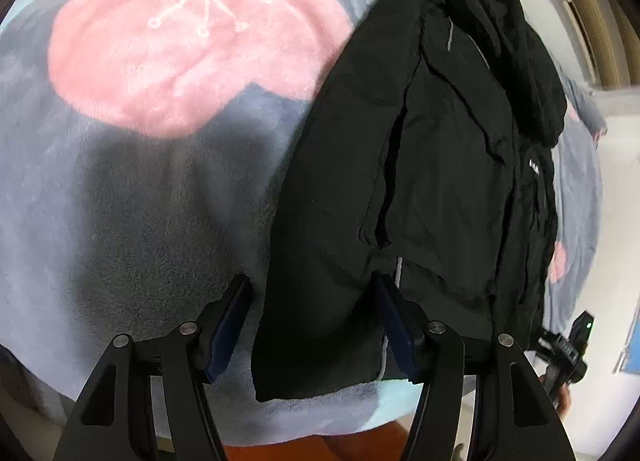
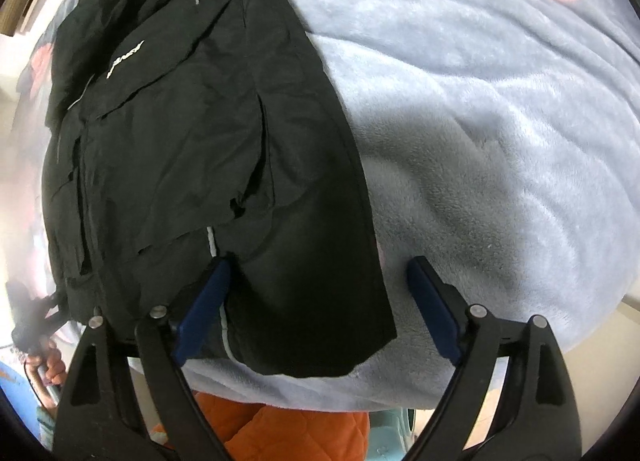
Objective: Fold large clothes
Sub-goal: 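Move both tools to the hem end of the folded jacket, then grasp the jacket hem with both tools and lift it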
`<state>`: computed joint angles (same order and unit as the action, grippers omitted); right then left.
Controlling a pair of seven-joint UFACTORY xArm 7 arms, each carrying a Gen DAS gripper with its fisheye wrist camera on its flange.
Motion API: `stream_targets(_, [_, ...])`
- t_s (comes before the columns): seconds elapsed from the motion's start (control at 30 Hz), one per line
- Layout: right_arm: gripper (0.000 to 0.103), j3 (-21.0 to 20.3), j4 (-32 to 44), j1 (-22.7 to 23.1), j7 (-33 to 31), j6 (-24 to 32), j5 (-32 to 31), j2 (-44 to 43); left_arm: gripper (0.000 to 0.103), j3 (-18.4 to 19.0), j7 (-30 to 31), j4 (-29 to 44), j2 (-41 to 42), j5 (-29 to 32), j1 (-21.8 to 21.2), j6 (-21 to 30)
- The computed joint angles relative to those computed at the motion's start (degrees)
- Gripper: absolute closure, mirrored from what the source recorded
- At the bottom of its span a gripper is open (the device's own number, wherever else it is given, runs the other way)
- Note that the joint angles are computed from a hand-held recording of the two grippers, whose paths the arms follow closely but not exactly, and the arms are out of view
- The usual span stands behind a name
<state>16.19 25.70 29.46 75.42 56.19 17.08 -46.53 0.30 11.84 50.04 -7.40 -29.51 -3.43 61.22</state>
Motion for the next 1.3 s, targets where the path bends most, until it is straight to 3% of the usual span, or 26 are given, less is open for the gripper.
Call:
stream_targets(0.23, [0.012,-1.8,-8.0,1.1,1.1,-5.7,4.2,-6.7,0.038,-0.3,2.1,0.4,0.5,-1.1,-0.4,-0.5])
stream_targets(0.27, [0.015,-1.9,-8.3,1.0,1.2,-5.8,3.9,-7.2,0.045,-0.7,2.6,0.5,0.3,-0.6,-0.7,-0.9])
stream_targets(0.3, [0.026,-1.9,-8.3,0.9,0.8,-5.9,3.2,-7.4,0.056,-1.0,3.2,0.8,0.1,0.0,-1.1,-0.8])
stream_targets(0.33, [0.044,-2.1,-7.8,1.0,-0.1,-5.5,2.2,-7.6,0.063,-1.1,3.8,1.2,0.1,-0.2,-1.5,-0.5])
stream_targets(0.37, [0.052,-2.5,-6.8,1.2,-1.5,-5.0,1.6,-7.0,0.072,-1.3,3.5,2.0,0.4,0.5,-1.7,0.1])
stream_targets(0.4, [0.07,-2.6,-5.8,1.5,-2.8,-5.0,1.1,-6.2,0.077,-1.8,3.6,2.4,0.1,1.4,-2.1,-0.3])
stream_targets(0.43, [0.077,-3.2,-5.3,1.2,-4.4,-4.8,0.5,-6.0,0.079,-1.9,3.9,2.7,0.2,1.9,-2.4,-0.4])
stream_targets(0.53, [0.078,-3.0,-2.7,0.7,-7.0,-3.2,-0.5,-2.7,0.082,-2.3,3.6,4.3,1.8,3.3,-3.1,0.5])
stream_targets(0.63, [0.076,-3.8,-4.3,0.7,-7.7,-5.6,2.1,-2.2,0.082,-2.0,2.3,5.5,3.9,2.4,-2.7,1.6])
stream_targets(0.73, [0.089,-3.4,-3.8,-0.5,-8.0,-3.3,0.4,-4.0,0.086,-2.2,4.0,4.8,2.2,1.7,-2.7,-0.1])
stream_targets(0.87, [0.094,-1.4,2.4,-3.5,-7.3,1.9,-3.9,-3.4,0.092,-0.7,7.8,7.7,0.1,-4.2,-2.5,0.3])
stream_targets(1.07, [0.095,-1.8,11.5,-9.5,-12.0,5.7,-11.8,-3.2,0.092,-1.3,9.9,18.1,3.4,-9.4,-3.1,-1.1])
stream_targets(1.2, [0.095,-1.3,18.4,-14.7,-15.7,2.7,-16.6,3.6,0.091,-2.5,10.5,27.0,8.6,-10.1,-3.1,-3.1])
stream_targets(1.3, [0.095,-2.4,23.7,-17.4,-20.0,1.2,-20.4,8.8,0.091,-3.8,8.4,38.2,16.7,-8.8,-2.6,-3.4])
